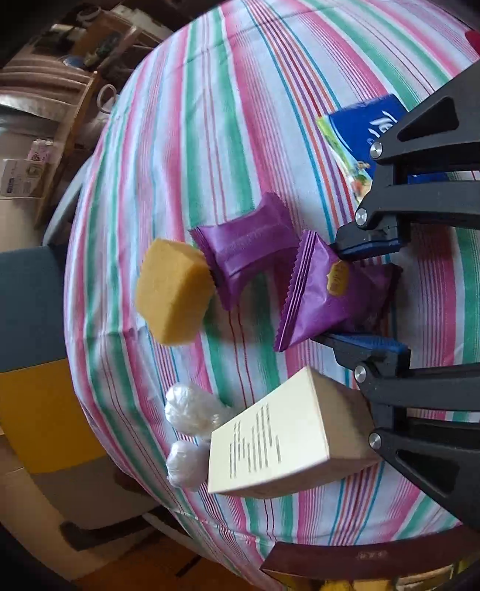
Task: Organize objects
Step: 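Carry the green box into the tray and release with left gripper while right grasps a purple packet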
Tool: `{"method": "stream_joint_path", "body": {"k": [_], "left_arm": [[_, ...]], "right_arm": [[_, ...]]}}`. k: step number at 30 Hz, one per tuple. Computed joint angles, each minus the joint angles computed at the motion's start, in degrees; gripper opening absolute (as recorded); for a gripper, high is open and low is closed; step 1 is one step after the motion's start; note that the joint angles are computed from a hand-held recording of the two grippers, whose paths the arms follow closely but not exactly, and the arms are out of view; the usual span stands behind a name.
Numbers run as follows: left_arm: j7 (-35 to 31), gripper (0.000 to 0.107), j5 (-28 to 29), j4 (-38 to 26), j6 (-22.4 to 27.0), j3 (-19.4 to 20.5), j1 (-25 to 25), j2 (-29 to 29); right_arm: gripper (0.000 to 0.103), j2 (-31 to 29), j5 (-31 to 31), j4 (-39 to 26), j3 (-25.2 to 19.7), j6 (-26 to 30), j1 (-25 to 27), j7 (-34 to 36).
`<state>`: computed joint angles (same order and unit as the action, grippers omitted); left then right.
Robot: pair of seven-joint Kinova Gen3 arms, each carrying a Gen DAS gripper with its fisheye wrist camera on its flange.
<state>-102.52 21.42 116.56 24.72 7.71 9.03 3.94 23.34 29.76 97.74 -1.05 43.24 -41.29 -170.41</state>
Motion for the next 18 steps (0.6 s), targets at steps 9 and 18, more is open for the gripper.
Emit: {"method": "stream_joint_path", "body": {"k": [9,18], "left_arm": [[7.14,0.079,-7.33,1.7,-1.89,-0.94,1.2,-2.31],[20.06,0.079,-20.59,2.92,-3.68,-0.63,2.67,-3.93]], "right_arm": [[0.037,-0.09,-0.06,0.74,0.21,-1.4,0.01,0.07],[0.037,1.6,1.62,-1.81,0.11,3.0,-1.62,1.15]]}}
